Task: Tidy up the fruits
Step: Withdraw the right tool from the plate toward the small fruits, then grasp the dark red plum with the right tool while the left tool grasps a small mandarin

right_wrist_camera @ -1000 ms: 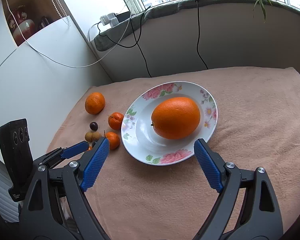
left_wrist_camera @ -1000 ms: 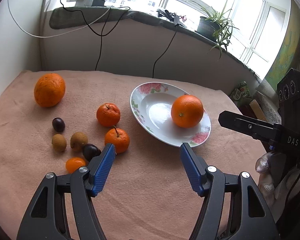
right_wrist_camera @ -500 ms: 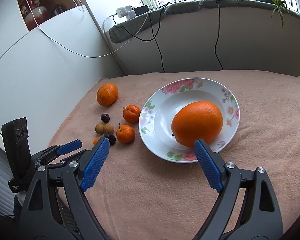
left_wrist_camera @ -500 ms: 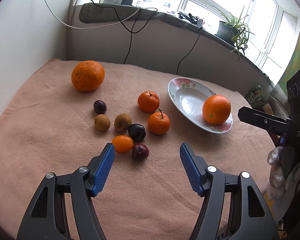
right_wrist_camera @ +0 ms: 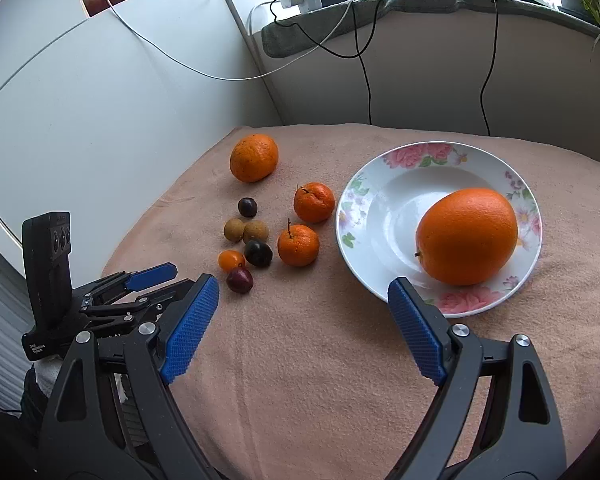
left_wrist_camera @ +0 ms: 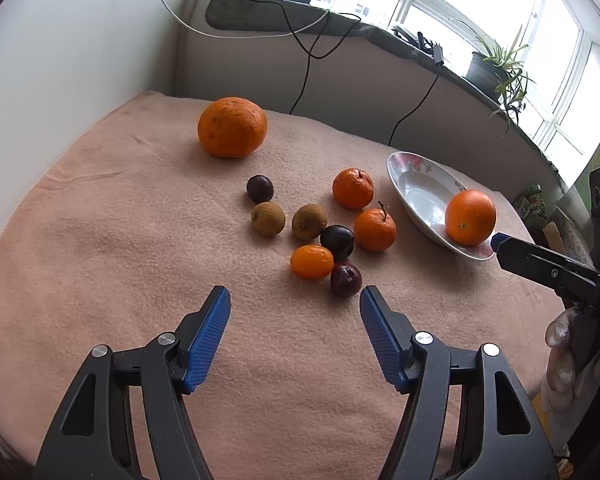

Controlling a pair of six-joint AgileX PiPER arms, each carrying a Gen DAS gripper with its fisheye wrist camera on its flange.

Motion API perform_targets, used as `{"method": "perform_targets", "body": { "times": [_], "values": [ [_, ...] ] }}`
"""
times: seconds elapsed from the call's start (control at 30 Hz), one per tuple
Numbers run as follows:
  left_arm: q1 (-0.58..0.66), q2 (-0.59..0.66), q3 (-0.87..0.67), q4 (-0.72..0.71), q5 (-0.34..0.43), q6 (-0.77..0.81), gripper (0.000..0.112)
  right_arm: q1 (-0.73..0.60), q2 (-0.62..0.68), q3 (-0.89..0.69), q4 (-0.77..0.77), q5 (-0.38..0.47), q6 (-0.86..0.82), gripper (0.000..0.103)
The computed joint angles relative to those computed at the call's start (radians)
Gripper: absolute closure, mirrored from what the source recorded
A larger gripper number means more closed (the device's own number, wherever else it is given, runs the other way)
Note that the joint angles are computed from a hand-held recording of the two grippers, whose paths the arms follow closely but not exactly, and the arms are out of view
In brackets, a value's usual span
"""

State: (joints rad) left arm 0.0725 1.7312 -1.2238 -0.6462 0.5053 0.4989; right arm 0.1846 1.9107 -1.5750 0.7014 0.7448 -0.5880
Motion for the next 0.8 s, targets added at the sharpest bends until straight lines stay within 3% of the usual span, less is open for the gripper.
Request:
{"method": "perform_targets", "body": {
  "times": [0.13, 0.27, 0.8],
  "values": [
    [0.015, 0.009, -0.006, -0.037, 0.011, 0.047, 0.046, 0.025, 0.012, -0.008, -0.004, 0.002, -0.020, 0.016],
    [0.024, 0.028, -0.026, -0.062, 0.031, 0.081, 0.057, 0.059, 0.035, -0.034, -0.034, 0.018, -0.036, 0.033],
    [0.047, 0.137, -0.154, -0.118, 0.153, 0.116, 0.069, 0.179, 0.168, -0.185, -0.150, 0.055, 0.003, 0.059]
  ]
}}
